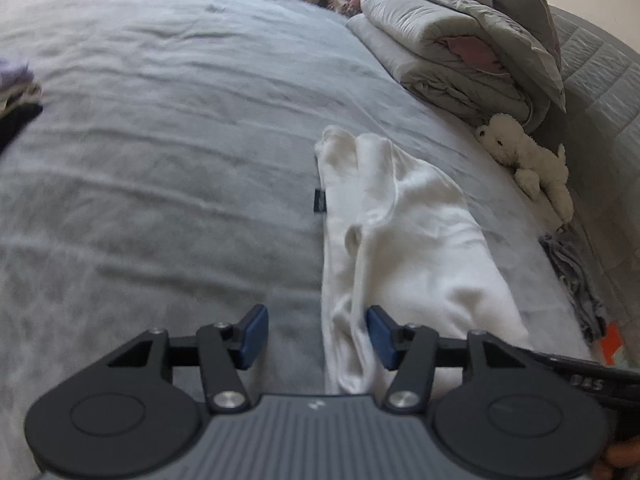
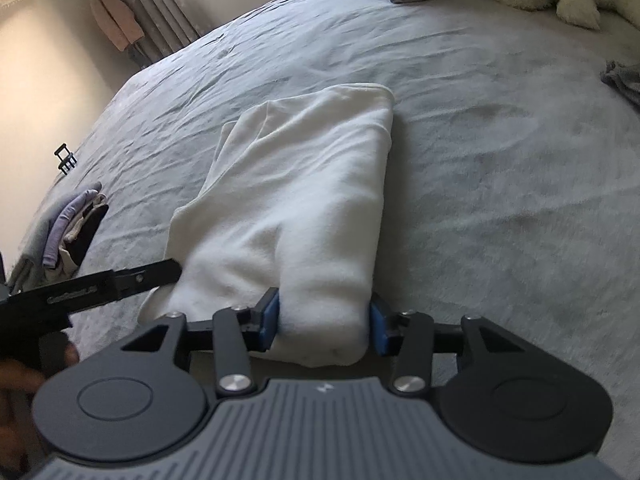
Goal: Fold clothes
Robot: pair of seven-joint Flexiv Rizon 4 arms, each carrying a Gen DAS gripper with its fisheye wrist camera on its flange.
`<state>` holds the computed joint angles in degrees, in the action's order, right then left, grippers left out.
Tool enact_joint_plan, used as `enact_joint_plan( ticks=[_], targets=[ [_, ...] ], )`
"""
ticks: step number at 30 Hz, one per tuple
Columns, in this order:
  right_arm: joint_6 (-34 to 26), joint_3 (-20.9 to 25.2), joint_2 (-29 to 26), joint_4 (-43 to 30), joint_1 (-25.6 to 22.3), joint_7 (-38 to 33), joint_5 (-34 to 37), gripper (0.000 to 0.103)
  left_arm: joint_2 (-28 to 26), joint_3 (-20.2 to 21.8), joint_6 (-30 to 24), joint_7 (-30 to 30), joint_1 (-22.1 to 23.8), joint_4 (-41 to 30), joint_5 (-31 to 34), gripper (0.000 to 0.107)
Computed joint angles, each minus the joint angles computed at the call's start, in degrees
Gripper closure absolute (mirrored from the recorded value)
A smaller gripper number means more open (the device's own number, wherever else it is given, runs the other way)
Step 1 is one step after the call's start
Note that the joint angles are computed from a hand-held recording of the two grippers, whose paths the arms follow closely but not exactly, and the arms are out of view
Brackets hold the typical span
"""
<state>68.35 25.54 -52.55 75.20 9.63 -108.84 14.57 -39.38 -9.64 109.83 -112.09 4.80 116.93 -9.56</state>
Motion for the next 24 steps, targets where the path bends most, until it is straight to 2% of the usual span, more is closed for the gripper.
enact_joint_plan(
  ticks=[4,6,8,10,11,12,17,21,23,24],
  targets=[
    [0.7,-0.2,0.0,0.3,0.2,-0.1,-0.4,0.055,0.1,-5.8,-0.2,-1.9,4.8,1.2,2.4,0.037],
    [0.5,-0.1,-0.1,0.1,0.1,0.0,-0.3,0.055,-0.3,-5.5,-0.2,-2.4,3.8,0.9,2.4,0.036],
    [1.1,-0.5,0.0,0.4,0.5,0.2,-0.5,0.055,-0.3,-2.3,-0.7,-2.0,0.3,0.0,1.2,0.037],
    [1.6,-0.8,0.2,0.7,0.9,0.6,-0.9,0.055,-0.4,-2.3,-0.4,-2.0,0.3,0.0,1.2,0.052],
    [1.6,-0.8,0.3,0.8,0.9,0.8,-1.0,0.054,-0.5,-2.4,-0.3,-2.1,0.4,0.0,1.3,0.064],
    [1.5,-0.6,0.3,0.8,0.8,0.9,-1.1,0.055,-0.6,-3.3,-0.2,-2.4,1.4,0.2,1.6,0.069],
    [3.7,-0.5,0.6,1.7,1.0,1.5,-1.1,0.054,-1.0,-6.8,-0.3,-4.3,5.1,0.6,3.0,0.078],
    [6.4,-1.3,1.1,3.5,2.0,-0.5,-4.4,0.053,-0.9,-8.3,-1.1,-5.3,6.7,0.7,3.6,0.08],
    [9.1,-2.4,1.3,4.9,2.8,-1.5,-6.5,0.035,-1.1,-9.8,-1.1,-6.0,8.2,0.9,4.1,0.08],
    [12.8,-3.1,1.7,6.6,3.4,-2.9,-8.0,0.032,-1.3,-11.0,-1.0,-6.6,9.5,1.1,4.5,0.08]
  ],
)
